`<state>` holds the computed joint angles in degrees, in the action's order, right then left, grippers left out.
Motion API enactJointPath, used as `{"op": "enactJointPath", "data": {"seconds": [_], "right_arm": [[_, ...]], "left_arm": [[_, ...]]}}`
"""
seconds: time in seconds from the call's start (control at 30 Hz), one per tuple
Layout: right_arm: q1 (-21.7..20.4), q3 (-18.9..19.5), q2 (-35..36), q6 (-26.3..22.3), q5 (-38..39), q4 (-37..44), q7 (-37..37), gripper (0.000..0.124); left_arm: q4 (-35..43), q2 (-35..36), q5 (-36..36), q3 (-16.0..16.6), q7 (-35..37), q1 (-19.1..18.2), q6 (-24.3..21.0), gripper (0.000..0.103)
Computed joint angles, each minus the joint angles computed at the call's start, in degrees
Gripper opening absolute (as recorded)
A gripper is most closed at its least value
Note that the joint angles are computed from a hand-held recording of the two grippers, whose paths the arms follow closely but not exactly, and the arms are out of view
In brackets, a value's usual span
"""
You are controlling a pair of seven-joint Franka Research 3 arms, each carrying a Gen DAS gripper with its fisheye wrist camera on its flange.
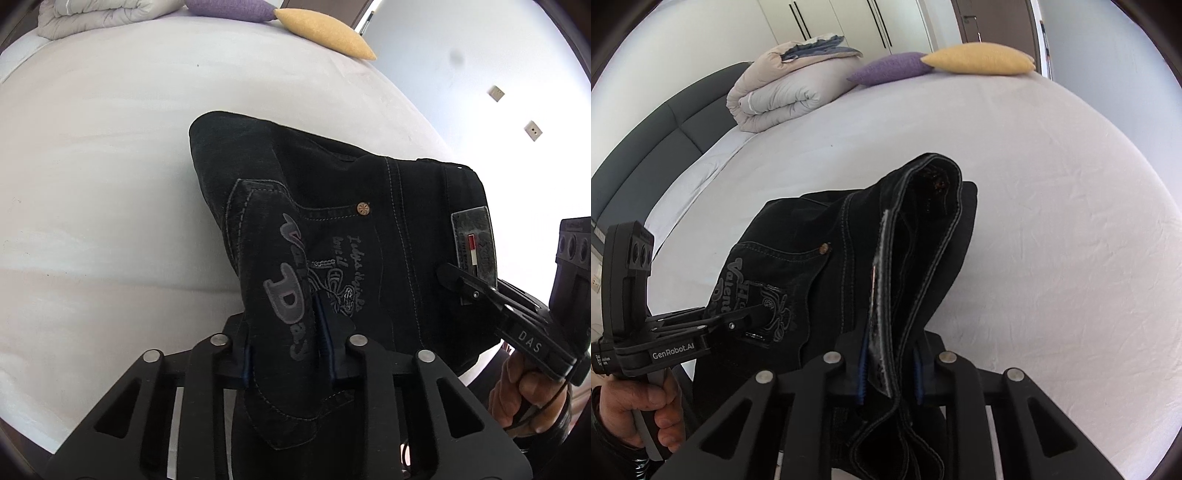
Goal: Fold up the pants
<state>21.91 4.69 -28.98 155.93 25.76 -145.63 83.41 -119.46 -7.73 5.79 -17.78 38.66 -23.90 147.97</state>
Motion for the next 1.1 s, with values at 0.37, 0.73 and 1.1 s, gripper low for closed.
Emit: {"op": "enactJointPath", "data": {"seconds": [0.37, 0.73, 1.1], "right_arm": [[3.4, -5.0, -2.4, -0.8, 6.4, 2.6, -7.4, 0.019], [1.1, -11.9, 15.6, -7.4, 20.5, 21.8, -22.9, 0.02], [-9.1, -9.8, 30.6, -15.1, 30.8, 29.5, -24.5, 0.048]], "left_arm": [[5.2, -1.0, 3.8, 0.4, 3.2, 1.2, -1.8, 0.02], [27.6, 16.9, 9.8, 1.4, 9.6, 2.3, -6.2, 0.02], [34.6, 29.6, 8.6, 4.0, 9.1, 1.0, -4.7, 0.029]]}}
